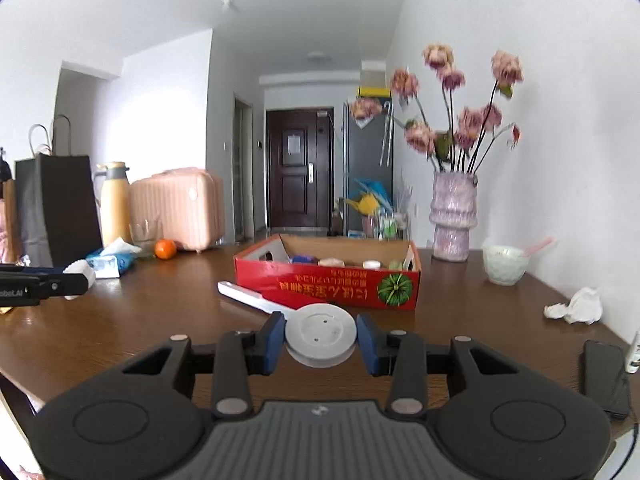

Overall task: Organize rigid objects
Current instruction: 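Lift the white cap with the left tool and carry it toward the box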

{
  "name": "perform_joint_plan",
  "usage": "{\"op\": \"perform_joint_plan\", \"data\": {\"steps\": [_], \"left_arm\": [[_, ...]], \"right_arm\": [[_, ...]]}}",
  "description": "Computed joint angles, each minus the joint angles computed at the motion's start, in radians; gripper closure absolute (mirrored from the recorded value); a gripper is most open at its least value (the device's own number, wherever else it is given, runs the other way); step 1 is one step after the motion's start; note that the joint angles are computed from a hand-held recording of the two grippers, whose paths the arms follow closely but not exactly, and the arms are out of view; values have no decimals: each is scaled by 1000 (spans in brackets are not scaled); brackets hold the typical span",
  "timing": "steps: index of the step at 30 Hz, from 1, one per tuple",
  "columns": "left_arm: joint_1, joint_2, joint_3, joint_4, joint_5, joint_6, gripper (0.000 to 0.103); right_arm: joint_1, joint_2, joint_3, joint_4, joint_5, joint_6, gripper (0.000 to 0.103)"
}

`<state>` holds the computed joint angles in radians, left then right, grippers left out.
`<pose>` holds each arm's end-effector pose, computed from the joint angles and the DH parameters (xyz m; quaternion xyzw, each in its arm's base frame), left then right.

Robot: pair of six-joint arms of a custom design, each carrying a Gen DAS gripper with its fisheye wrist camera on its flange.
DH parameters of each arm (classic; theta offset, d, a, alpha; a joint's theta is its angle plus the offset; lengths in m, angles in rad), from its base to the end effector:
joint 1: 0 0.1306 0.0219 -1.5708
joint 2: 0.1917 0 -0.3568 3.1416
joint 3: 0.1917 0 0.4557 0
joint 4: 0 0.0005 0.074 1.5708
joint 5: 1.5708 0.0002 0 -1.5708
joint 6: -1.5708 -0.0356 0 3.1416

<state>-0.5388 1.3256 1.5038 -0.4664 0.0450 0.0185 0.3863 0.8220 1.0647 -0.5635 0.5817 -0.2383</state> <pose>0.4764 -0.2872 0.5363 0.2191 0.7707 -0.1818 0.5701 0.3540 0.1223 0.5101 0.1099 0.7872 -0.0491 0.6049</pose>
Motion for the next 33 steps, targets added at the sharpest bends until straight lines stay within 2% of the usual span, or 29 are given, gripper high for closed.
{"op": "perform_joint_plan", "data": {"steps": [4,8,12,16,20,25,29,33], "left_arm": [[-8,-59,-47,27,-9,6,63],[0,-89,-77,77,21,-4,63],[-1,-65,-55,39,19,8,63],[-1,-68,-63,63,32,5,63],[-11,-40,-48,91,15,-11,63],[-28,52,35,113,-8,-24,63],[-35,152,156,107,18,-44,63],[-38,266,307,89,32,-58,63]], "right_arm": [[61,-62,-31,38,80,6,65],[96,-72,-30,95,123,70,65],[115,-71,-56,205,151,136,64],[135,-70,-80,250,178,199,65],[118,-62,-80,244,150,188,65],[66,-29,-73,247,98,175,65],[4,14,-51,267,40,169,65],[-72,74,1,300,-33,200,65]]}}
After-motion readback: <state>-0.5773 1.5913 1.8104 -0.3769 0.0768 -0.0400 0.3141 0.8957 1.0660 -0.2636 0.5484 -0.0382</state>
